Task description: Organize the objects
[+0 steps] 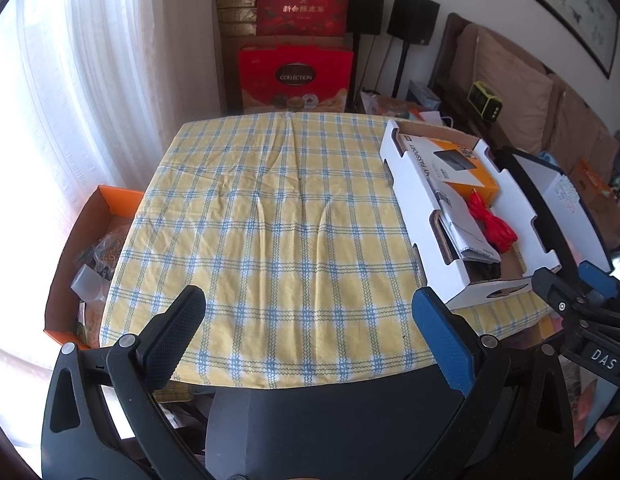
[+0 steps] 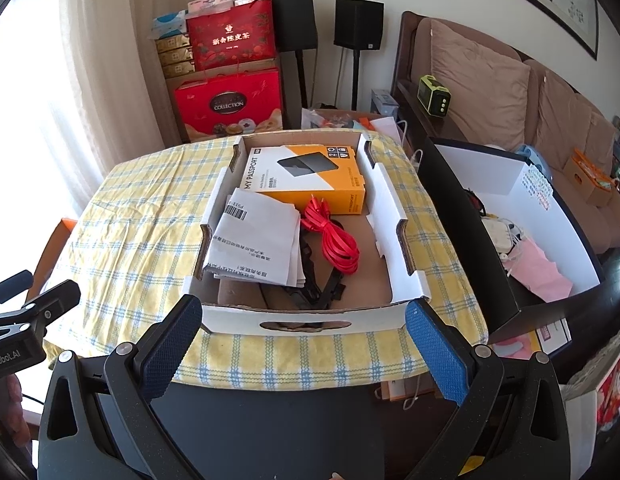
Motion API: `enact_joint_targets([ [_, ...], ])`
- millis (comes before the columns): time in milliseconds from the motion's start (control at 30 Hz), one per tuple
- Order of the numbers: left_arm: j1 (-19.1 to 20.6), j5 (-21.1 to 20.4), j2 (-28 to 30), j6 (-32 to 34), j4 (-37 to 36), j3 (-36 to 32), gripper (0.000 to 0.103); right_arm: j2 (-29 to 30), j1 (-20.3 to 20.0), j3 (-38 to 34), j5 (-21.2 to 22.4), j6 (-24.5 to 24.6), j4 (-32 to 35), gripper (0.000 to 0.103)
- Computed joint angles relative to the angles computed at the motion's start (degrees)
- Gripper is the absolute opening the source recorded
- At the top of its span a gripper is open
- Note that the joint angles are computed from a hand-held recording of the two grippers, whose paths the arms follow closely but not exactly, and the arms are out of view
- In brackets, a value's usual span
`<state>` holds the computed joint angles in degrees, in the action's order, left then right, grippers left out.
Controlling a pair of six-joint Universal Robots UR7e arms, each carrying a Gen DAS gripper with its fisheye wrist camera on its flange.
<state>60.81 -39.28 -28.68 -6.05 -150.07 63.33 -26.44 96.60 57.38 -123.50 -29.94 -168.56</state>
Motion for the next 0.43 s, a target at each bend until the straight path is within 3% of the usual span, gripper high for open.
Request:
enact_joint_targets([
  [433,-0.3,1.1,0.3,1.3,-0.6,0.0,0.103,0.1,0.0,-0.1,0.0,-0.1,-0.1,0.102],
])
